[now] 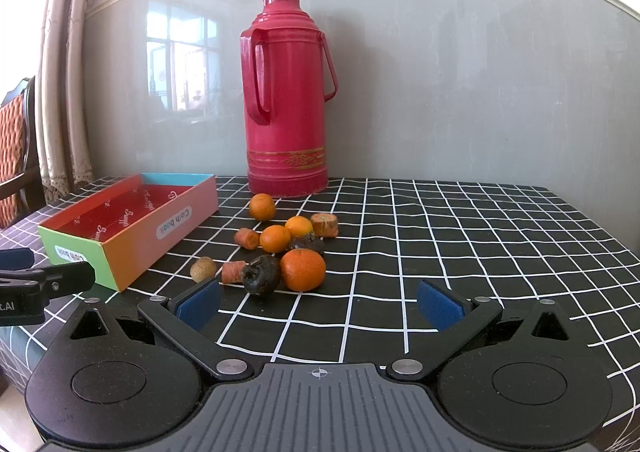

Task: Organize fruits
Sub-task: 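Reach the left gripper to the small tan round fruit and grasp it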

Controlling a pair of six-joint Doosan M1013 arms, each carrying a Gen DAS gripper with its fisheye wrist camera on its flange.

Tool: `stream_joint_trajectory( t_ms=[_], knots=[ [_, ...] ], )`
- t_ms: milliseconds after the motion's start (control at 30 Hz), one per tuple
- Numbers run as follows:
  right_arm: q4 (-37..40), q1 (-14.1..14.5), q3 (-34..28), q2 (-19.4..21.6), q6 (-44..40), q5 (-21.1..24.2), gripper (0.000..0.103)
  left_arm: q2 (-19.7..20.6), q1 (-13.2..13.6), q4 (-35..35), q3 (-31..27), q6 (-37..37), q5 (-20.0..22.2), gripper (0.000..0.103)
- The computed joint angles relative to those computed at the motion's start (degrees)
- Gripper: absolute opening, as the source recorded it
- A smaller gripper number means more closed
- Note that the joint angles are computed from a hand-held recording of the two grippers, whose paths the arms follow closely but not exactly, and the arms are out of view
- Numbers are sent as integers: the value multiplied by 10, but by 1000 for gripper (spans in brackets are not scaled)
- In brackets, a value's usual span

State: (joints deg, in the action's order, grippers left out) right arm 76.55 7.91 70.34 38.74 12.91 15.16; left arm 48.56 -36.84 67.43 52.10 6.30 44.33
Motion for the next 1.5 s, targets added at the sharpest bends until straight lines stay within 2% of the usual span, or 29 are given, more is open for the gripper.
stream_joint_trajectory(
  t_ms=[67, 133, 233, 300, 367, 467, 533, 567, 600, 667, 833, 900, 1000, 1033, 1100, 1200, 1333, 1500],
  knots=[
    [7, 0, 1, 0, -4, -2, 103, 1, 0, -12, -5, 6, 2, 97],
    [13, -2, 0, 0, 0, -5, 103, 1, 3, -25, -6, 4, -13, 97],
    [13, -5, -8, 2, 20, -21, 103, 14, 6, -78, -34, 76, -18, 96],
    [-18, -6, -17, 5, 59, -35, 103, 26, 6, -111, -57, 145, -29, 87],
    [-49, -6, -28, 10, 94, -47, 103, 41, 6, -128, -83, 178, -25, 65],
    [-101, -7, -50, 22, 161, -56, 103, 62, 11, -174, -120, 220, -34, 62],
    [-129, -7, -64, 30, 196, -57, 103, 82, 13, -185, -157, 244, -19, 59],
    [-151, -7, -71, 35, 219, -57, 103, 93, 16, -198, -177, 263, -10, 52],
    [-175, -7, -79, 40, 240, -56, 103, 102, 18, -208, -194, 274, -3, 49],
    [-199, -7, -88, 47, 254, -54, 103, 116, 21, -216, -220, 287, 11, 48],
    [-299, -5, -123, 69, 359, -34, 103, 155, 32, -281, -296, 358, 50, 37],
    [-344, -5, -132, 75, 408, -32, 103, 166, 35, -300, -318, 372, 56, 36],
    [-378, -6, -141, 80, 449, -27, 103, 192, 38, -325, -368, 403, 83, 23],
    [-380, -6, -141, 80, 451, -26, 103, 198, 39, -335, -381, 409, 88, 15],
    [-383, -7, -141, 80, 450, -25, 103, 201, 41, -342, -387, 411, 88, 15],
    [-381, -7, -142, 80, 446, -23, 103, 188, 40, -326, -359, 393, 69, 15],
    [-394, -6, -141, 79, 462, -20, 103, 144, 34, -246, -275, 317, 21, 15],
    [-354, 0, -137, 76, 423, -24, 103, 97, 30, -138, -187, 199, -1, 15]
  ],
)
